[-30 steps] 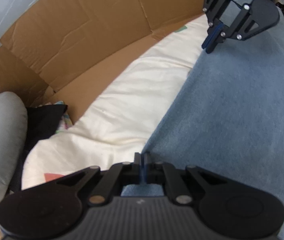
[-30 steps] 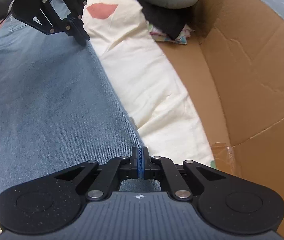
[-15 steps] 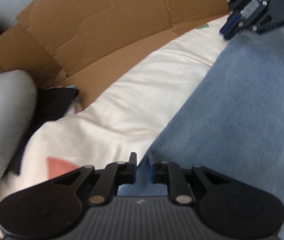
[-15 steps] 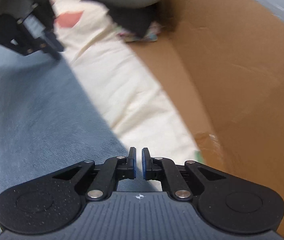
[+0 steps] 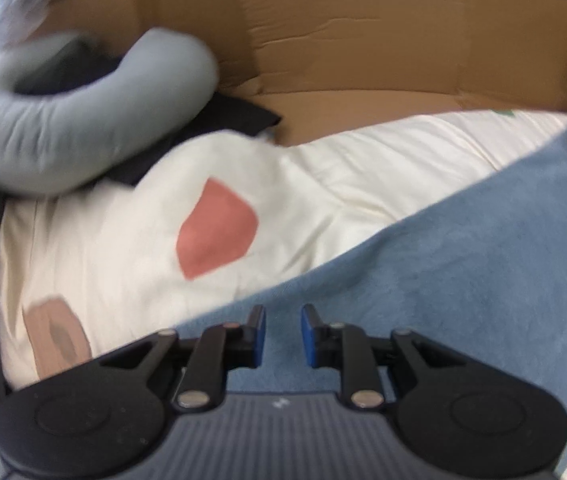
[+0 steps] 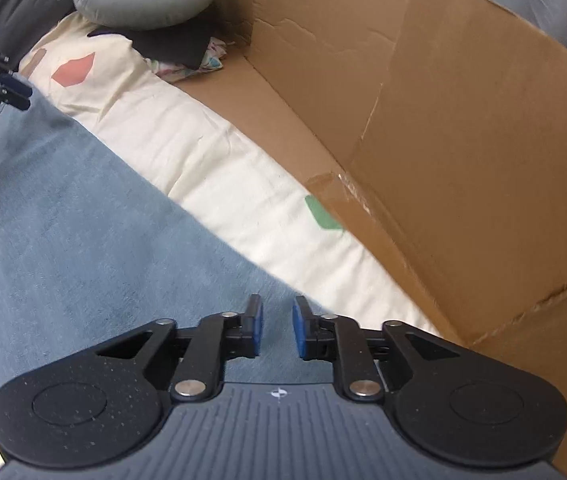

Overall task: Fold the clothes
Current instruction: 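Open both tools and press the folded jeans flat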

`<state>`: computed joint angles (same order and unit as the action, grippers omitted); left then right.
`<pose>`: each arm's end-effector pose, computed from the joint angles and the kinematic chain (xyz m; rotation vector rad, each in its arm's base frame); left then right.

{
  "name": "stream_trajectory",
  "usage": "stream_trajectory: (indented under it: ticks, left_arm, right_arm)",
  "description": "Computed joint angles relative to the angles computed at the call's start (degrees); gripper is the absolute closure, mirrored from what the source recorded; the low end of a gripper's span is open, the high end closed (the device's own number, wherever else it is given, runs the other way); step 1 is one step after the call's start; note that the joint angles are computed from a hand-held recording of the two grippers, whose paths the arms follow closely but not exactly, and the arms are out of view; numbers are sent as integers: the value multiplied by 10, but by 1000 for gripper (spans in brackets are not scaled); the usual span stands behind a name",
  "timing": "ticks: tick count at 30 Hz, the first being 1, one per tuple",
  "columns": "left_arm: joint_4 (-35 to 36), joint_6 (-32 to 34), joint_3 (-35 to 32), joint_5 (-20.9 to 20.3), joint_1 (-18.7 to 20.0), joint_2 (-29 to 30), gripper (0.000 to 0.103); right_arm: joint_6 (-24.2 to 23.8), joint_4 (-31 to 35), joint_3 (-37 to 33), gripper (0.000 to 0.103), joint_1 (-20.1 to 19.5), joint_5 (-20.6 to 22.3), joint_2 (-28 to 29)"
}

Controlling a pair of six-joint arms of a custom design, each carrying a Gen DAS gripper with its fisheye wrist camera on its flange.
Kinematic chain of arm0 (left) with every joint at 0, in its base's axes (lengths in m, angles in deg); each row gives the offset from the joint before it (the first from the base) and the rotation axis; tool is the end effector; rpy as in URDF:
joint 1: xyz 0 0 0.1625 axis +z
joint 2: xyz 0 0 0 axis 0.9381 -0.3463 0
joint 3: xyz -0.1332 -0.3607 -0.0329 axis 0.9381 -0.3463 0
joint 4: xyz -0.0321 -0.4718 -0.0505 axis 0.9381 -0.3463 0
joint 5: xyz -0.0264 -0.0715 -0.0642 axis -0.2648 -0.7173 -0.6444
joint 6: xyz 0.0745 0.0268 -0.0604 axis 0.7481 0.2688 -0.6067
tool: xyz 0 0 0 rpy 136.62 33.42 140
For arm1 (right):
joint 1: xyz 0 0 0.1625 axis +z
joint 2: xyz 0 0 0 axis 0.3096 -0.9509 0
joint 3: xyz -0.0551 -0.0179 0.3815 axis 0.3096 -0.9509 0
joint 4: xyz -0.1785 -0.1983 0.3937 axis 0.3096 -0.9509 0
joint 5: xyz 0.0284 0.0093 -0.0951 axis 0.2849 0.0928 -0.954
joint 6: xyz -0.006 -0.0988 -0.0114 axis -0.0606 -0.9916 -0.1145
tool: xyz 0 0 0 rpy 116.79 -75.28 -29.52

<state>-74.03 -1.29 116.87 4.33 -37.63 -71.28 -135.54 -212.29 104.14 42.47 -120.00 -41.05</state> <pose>-0.3331 -0.4447 0.0638 1.0769 2.1568 -0.3041 -0.0870 -0.3977 0.4530 0.8900 -2.2857 0.4458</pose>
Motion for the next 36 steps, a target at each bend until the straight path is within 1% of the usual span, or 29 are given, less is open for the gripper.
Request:
stream_trajectory:
  ticks: [5,8,11,15,17,19,21,22,24,28,30,32,36]
  left_arm:
    - [-40,-81,5,19,12,15,82]
    - [-49,-100,2,29,16,29,82]
    - [-57,-119,-3,39,19,44,82]
    - [-61,-131,0,48,16,48,82]
    - [-63,-138,0,51,16,50,82]
    - [-58,-156,-4,56,14,52,82]
    - [-45,-183,-10,59,9,54,83]
    - [-45,-192,-12,57,7,55,83]
    - [-56,-194,-16,43,4,58,83]
    - [-54,-191,-32,17,-9,72,82]
    - [-59,-187,-41,-4,-17,80,82]
    - [-68,-182,-47,-22,-26,87,78]
    - [-89,-181,-56,-50,-44,103,74]
  right_arm:
    - [24,-12,15,74,-22,8,-8]
    - [42,-26,17,74,-27,5,2]
    - [70,-47,16,74,-27,5,19]
    - [117,-65,13,73,-23,8,40]
    - [124,-76,15,73,-22,12,44]
    - [132,-87,17,72,-22,16,48]
    - [152,-96,17,72,-17,11,52]
    - [166,-102,17,72,-12,4,54]
    - [179,-107,19,71,-2,-4,54]
    - [180,-86,19,71,5,1,41]
    - [189,-72,17,71,3,9,29]
    - [198,-60,15,71,-1,18,16]
    - [232,-23,8,71,-12,34,-18]
